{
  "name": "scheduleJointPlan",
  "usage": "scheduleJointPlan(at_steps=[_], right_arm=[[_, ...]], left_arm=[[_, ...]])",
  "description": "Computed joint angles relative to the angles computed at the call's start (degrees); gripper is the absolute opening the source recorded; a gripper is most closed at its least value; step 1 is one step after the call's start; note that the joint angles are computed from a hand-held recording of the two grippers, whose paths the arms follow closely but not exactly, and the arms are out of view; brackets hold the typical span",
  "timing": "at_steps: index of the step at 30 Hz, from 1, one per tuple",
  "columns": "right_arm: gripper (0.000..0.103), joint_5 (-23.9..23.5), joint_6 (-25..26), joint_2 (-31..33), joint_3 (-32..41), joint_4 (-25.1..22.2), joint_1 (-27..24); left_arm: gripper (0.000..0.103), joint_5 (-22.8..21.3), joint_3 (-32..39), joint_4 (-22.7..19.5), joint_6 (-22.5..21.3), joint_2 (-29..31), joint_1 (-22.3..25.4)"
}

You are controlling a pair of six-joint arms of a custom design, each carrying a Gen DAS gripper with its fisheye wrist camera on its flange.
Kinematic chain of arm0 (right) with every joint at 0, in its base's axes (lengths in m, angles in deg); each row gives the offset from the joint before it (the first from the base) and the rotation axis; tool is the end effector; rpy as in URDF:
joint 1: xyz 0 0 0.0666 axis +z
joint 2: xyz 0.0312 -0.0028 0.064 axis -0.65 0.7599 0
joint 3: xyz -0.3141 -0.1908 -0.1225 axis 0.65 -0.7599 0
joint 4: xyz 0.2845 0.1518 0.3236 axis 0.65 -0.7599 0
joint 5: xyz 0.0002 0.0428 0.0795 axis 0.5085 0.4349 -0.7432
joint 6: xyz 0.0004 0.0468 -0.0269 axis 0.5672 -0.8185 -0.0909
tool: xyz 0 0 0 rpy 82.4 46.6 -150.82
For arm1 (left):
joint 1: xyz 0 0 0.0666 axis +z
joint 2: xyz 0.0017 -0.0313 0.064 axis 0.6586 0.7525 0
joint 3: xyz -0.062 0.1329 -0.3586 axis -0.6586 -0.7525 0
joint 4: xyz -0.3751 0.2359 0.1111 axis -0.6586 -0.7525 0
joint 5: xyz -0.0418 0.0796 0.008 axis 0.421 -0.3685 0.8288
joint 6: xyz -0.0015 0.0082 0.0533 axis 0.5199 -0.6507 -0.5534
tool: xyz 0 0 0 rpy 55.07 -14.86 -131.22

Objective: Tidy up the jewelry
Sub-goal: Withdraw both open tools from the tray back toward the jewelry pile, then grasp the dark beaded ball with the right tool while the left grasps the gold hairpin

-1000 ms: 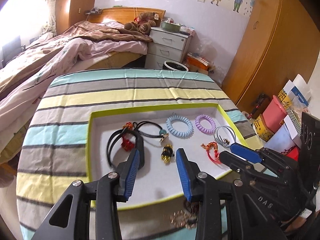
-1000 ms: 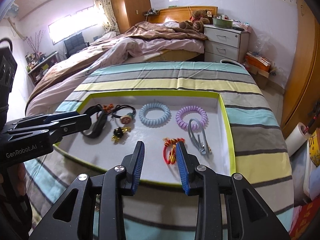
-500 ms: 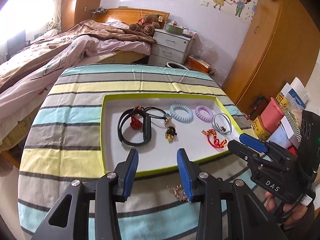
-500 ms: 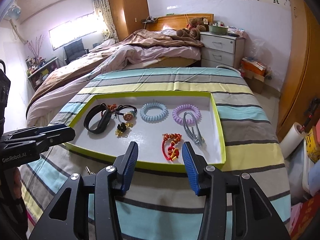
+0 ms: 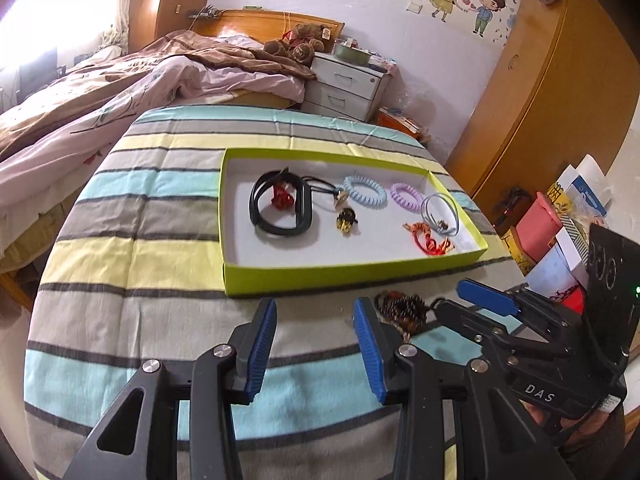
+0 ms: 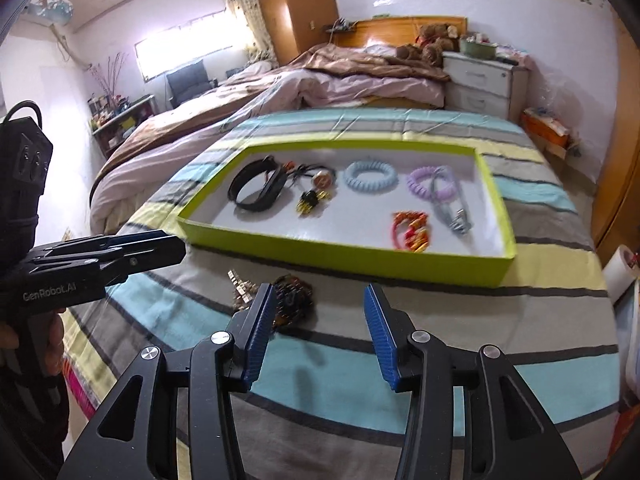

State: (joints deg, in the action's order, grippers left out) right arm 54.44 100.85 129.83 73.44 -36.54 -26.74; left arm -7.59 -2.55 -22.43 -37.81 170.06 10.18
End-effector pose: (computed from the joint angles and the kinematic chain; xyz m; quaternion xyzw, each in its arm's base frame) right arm 0.6471 0.1756 0.3225 -0.3126 0.8636 0.2198 0.3288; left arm 0.5287 -0.3069 0.3712 -0.1208 0.9211 -0.0944 0.3579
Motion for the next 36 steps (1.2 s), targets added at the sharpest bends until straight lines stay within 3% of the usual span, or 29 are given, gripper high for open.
scheduleJointPlan(at_steps=[7, 18, 21, 36], right_arm=[[0.047, -0.2, 0.5, 1.8, 1.7, -2.5, 1.2], [0.047, 3.3, 1.0, 3.4, 3.5, -5.0, 2.2], [0.033, 2.9, 1.0, 3.4, 3.6, -5.1, 2.3], [0.021, 3.6, -2.2, 1.7, 1.6, -1.4, 1.0]], left_arm=[[0.04, 0.6, -1.9, 0.9, 0.6, -1.1, 0.0], [0.04, 1.9, -3.1, 1.6, 1.3, -1.3, 0.1], [0.04, 2.1, -3.1, 1.6, 1.6, -1.2, 0.0], [0.041, 3.6, 0.7, -0.4, 0.8, 2.0, -1.0]])
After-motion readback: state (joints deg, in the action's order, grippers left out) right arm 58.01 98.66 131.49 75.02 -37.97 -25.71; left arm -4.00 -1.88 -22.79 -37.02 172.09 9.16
